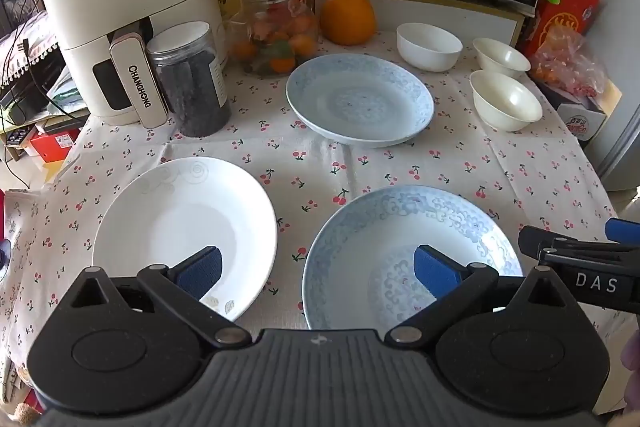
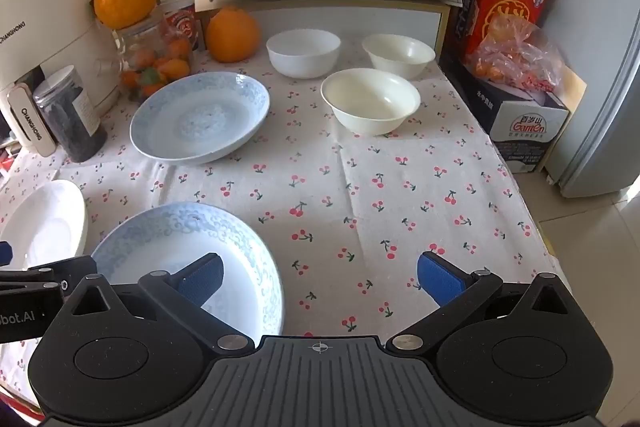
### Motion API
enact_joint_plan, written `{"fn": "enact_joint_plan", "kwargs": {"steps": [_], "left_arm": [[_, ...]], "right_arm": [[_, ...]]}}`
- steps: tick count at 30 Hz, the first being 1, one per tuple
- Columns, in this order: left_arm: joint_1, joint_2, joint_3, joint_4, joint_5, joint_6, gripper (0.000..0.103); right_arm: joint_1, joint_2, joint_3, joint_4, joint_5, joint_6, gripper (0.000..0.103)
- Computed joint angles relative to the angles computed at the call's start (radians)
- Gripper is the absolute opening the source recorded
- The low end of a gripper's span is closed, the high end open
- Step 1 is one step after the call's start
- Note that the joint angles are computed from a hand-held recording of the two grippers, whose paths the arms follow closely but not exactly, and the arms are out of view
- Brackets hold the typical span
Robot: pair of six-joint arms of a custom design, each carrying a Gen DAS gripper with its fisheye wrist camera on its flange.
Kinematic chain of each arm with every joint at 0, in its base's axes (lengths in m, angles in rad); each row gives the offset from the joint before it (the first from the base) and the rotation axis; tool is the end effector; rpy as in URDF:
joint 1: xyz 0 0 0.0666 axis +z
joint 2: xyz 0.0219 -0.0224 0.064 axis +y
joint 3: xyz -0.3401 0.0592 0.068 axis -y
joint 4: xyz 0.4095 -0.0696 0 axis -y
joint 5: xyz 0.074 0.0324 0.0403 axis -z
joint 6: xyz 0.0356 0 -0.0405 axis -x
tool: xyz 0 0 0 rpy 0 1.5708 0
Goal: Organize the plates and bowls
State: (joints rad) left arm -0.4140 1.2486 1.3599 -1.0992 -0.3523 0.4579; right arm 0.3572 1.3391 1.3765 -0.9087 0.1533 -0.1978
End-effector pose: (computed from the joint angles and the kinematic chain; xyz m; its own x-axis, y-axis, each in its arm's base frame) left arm 0.4119 -0.1680 0.4304 -0.7756 -0.1124 -0.6211 -0.1552 0.9878 0.0151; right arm 0.4605 0.1656 0.4089 -0.7527 -0.0736 -0.6542 -0.1076 0.9941 0.0120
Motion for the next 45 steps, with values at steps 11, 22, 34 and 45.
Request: {"fn": "enact_joint_plan", "kwargs": {"steps": [11,22,34,45], "left_arm": [[-0.006,0.002,0.006,-0.012,0.003,0.014,0.102],[-0.001,0.009,0.010,-0.013,0.008,0.008,0.102],[0.001,0.006,0.007,-0.011,0.010,0.005,0.102],[0.001,0.006,0.006,-0.010,0.009,0.006,0.102]], "right_arm": [[-0.011,-0.003,0.014,-0.009,-0.008,0.003,0.103],[0.001,-0.007,-0.004,0.011,0.005,-0.008,0.103],[0.004,-0.004,-0.004,0.011,0.004,-0.001,0.103],[0.004,-0.004,-0.004,0.010,0.000,0.003,0.103]]}}
